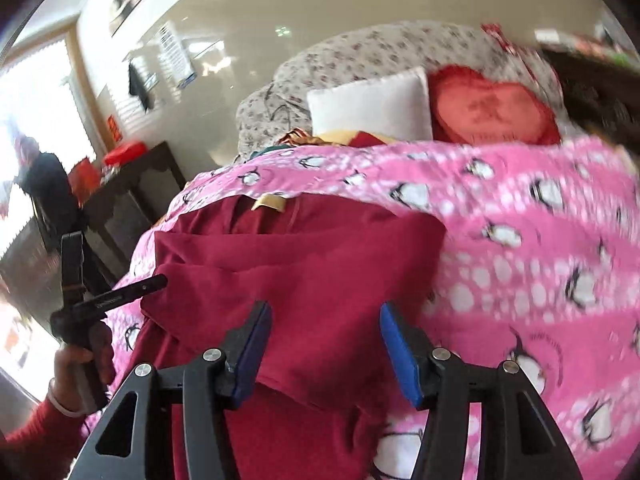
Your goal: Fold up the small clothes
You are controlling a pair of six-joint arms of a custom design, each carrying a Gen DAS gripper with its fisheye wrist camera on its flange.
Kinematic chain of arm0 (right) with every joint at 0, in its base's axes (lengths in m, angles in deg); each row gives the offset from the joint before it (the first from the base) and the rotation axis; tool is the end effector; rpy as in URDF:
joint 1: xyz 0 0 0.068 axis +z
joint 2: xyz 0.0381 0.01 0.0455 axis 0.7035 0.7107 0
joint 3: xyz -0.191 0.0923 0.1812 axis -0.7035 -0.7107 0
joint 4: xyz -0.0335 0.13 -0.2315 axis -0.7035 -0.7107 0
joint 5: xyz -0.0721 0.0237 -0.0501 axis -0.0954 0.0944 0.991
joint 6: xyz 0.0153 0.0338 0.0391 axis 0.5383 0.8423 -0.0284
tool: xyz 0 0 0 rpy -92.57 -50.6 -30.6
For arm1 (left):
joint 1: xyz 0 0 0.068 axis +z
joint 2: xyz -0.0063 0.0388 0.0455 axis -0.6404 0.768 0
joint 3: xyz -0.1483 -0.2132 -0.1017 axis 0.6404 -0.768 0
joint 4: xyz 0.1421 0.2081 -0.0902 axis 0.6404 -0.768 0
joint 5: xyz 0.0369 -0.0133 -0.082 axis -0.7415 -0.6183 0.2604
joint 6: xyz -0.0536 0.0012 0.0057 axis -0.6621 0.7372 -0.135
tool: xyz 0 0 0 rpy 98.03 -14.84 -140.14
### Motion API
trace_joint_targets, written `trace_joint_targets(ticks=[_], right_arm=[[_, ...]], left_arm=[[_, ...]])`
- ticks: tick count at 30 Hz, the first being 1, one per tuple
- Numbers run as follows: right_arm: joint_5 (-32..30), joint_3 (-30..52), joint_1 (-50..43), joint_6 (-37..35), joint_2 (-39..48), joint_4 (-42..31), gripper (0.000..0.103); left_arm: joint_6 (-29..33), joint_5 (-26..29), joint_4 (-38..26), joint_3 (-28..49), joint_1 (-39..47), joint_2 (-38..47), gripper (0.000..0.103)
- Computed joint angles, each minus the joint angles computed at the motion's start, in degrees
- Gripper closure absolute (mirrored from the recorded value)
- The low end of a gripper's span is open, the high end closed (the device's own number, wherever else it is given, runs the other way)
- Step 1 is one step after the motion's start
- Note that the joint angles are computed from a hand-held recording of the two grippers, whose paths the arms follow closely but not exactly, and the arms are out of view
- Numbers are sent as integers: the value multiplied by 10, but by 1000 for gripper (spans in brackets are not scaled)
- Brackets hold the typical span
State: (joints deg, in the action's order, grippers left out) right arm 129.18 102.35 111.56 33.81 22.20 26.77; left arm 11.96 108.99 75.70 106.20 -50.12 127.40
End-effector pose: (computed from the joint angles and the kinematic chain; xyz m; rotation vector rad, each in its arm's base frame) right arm 0.0850 0.1282 0.1165 0.4875 2.1229 0.1631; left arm 0.3433 -0.0788 0.1208 0.6590 2.3103 -0.5647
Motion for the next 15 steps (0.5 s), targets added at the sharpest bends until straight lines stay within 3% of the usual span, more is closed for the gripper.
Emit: trace_joint_targets(ticks=[3, 9, 12, 15], right_arm=[[16, -23, 26, 50, -11, -4, 49], [54, -10, 52, 91, -23, -64, 49], [48, 1, 17, 41, -40, -59, 49], [20, 2, -42, -83, -26, 43, 49]], left_arm=[[21, 3, 0, 0, -6, 0, 91], [26, 52, -16, -8, 15, -68, 93], [11, 52, 1, -2, 22, -105, 93], [-13, 42, -6, 38, 35, -84, 93]])
